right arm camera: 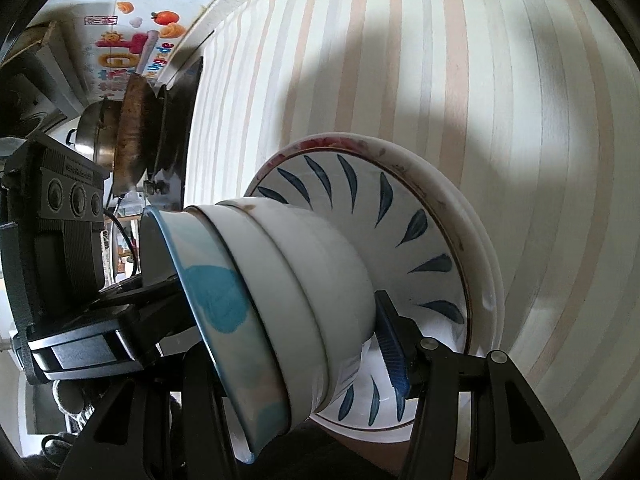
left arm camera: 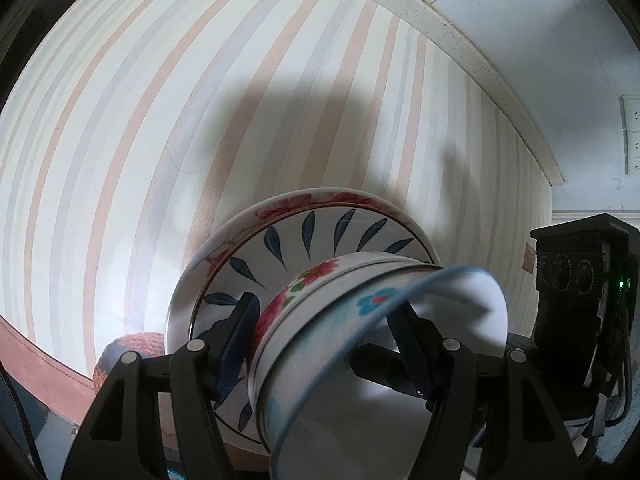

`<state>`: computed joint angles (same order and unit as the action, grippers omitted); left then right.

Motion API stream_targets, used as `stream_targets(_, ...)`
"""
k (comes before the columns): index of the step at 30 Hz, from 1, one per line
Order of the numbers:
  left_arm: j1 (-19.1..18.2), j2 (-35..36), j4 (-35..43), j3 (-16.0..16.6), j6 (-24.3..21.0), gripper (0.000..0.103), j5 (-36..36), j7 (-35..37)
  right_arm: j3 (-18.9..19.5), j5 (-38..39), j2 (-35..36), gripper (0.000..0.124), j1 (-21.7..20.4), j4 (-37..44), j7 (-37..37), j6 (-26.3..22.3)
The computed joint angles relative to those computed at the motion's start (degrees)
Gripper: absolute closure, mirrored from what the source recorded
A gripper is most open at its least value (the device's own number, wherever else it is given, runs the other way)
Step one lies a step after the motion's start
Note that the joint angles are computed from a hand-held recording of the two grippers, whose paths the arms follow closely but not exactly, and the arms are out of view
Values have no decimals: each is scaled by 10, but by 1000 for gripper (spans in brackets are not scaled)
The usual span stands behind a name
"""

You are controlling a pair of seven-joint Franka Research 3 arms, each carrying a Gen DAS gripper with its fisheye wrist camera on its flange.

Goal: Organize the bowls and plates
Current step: 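Carry the bowl stack over the plate stack and lower it onto the blue-striped plate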

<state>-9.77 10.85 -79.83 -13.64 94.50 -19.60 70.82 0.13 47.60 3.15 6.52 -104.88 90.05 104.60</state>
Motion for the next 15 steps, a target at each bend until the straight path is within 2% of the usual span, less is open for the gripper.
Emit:
stream_targets(8,1,6,8,-1,-3,39,5,12,2,-10,0,69,4,1,14,7)
stream_targets(15,-13,-8,16,-1,6,39,64,32,2,-24,-13,69,7,-11,30,22)
